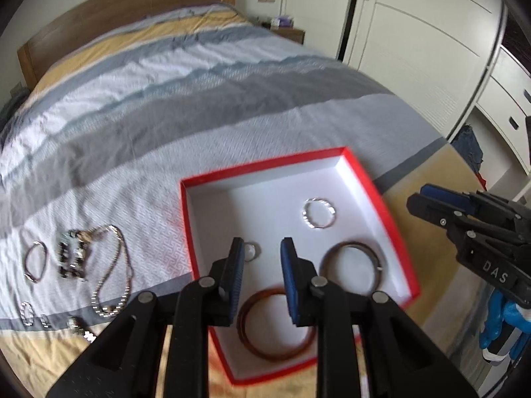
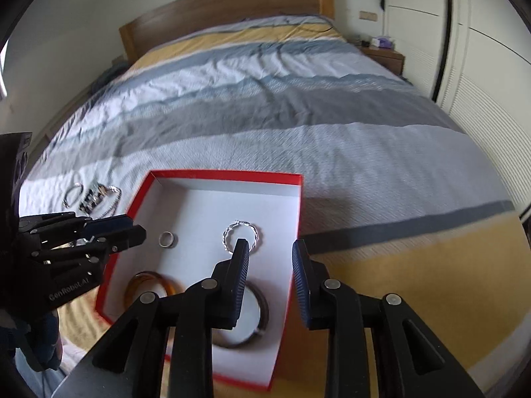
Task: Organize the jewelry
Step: 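Carry the ring and hoop earring into the red box and release both, then withdraw both open tools from the box back toward the jewelry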
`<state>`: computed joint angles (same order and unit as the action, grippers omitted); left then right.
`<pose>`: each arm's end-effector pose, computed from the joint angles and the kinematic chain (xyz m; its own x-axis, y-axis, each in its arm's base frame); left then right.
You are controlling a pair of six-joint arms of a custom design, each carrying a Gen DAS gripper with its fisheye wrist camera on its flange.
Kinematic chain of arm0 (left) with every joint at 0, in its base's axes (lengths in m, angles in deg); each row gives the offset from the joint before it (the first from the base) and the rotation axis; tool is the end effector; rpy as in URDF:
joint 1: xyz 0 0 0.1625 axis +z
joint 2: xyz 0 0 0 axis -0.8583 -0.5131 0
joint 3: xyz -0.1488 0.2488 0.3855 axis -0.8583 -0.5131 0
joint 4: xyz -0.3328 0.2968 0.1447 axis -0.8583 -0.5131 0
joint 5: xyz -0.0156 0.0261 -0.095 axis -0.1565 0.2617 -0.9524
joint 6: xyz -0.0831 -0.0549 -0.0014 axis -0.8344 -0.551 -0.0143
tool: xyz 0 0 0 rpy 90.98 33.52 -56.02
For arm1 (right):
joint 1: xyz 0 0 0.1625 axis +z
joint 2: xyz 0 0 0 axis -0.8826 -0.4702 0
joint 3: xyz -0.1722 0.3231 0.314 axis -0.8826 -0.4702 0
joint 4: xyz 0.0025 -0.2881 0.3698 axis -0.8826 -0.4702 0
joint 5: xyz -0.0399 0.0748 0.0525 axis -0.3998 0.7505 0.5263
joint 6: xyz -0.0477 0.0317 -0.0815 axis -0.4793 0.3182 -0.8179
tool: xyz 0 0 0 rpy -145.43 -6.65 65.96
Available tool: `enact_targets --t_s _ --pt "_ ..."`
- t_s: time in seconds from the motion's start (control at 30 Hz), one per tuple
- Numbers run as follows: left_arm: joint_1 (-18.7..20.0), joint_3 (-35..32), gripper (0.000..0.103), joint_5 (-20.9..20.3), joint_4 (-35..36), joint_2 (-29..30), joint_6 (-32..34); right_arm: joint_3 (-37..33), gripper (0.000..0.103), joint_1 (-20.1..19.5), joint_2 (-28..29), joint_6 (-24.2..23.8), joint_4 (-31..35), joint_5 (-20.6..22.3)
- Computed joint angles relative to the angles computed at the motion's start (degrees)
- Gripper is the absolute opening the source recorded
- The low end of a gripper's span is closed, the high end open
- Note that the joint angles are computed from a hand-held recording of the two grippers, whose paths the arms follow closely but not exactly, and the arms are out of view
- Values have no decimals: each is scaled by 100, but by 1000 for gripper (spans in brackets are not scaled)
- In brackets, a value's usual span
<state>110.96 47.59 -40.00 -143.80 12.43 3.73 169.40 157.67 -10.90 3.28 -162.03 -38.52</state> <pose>-0.3414 -0.7686 0.1340 -0.7367 0.1358 -0.6625 0.4617 0.8168 -0.3460 0.1749 -0.7943 0.2722 -0.7528 -0.3228 0.5736 -0.5695 0.7565 -0.3216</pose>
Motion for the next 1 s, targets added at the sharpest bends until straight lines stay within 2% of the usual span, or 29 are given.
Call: enact_targets --t_s 0.17,0.33,0.47,0.6,0.7,0.8,1.0 --pt "-387 383 21 247 243 -472 -194 750 33 97 -675 313 -384 211" --pt "-782 1114 21 529 240 -1143 -611 1490 40 222 -1303 435 -780 416" --pt "-1100 1739 21 841 490 -1728 -1073 1952 41 340 -1724 542 -960 552" --pt "-1400 2274 22 1194 931 -2342 -1802 2290 41 521 -2012 479 -1137 636" --pt "-1629 2616 22 1430 1359 -2805 -2373 2497 41 647 -2201 429 -1260 748" --pt "-1859 2891 30 1682 1918 -3232 -3022 2699 42 761 -2387 368 -1358 829" --pt "-2206 3161 33 2034 3473 -3930 -4507 2978 43 899 -2578 315 -1470 922"
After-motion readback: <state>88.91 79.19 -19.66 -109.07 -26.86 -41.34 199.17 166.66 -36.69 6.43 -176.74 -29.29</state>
